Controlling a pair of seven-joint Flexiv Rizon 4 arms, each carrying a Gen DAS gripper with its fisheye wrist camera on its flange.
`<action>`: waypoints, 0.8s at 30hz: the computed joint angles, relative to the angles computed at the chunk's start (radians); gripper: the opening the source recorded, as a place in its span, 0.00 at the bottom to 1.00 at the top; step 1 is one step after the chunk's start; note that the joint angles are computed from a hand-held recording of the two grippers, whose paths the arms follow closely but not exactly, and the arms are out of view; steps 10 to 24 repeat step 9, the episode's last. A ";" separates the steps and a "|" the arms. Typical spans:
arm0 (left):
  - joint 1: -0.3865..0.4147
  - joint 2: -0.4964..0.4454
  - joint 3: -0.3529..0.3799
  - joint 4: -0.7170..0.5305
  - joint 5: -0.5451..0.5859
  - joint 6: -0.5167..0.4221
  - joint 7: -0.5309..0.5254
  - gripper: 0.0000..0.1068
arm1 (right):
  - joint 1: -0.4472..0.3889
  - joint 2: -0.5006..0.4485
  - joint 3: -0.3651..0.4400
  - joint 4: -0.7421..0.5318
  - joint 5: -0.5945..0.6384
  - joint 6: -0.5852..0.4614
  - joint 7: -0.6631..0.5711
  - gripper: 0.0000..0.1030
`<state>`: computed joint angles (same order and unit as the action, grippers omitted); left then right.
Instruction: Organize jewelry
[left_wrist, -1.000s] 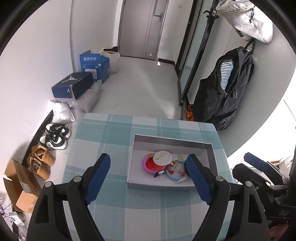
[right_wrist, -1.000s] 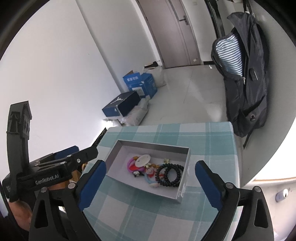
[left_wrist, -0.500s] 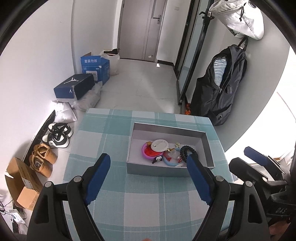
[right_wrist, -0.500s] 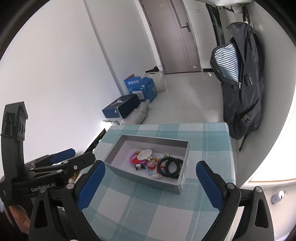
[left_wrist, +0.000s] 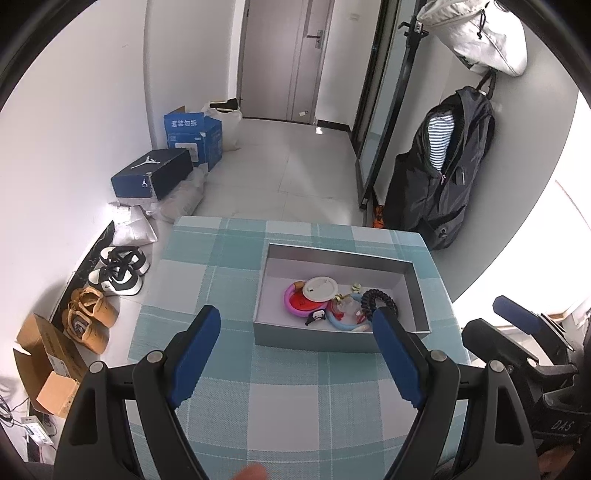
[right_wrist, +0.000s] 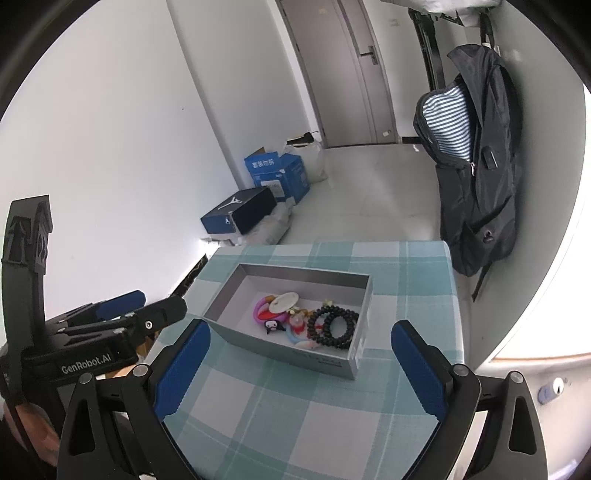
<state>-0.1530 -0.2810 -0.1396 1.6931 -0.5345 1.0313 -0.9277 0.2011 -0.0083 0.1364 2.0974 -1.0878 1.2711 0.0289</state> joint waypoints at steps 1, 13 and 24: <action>-0.002 -0.001 0.002 -0.002 0.007 -0.001 -0.006 0.76 | -0.001 0.000 0.000 0.000 -0.002 0.002 0.002 0.96; 0.011 0.001 -0.021 0.018 -0.075 0.033 0.030 0.76 | 0.000 -0.004 -0.001 0.000 0.011 -0.003 -0.002 0.96; 0.011 0.001 -0.021 0.018 -0.075 0.033 0.030 0.76 | 0.000 -0.004 -0.001 0.000 0.011 -0.003 -0.002 0.96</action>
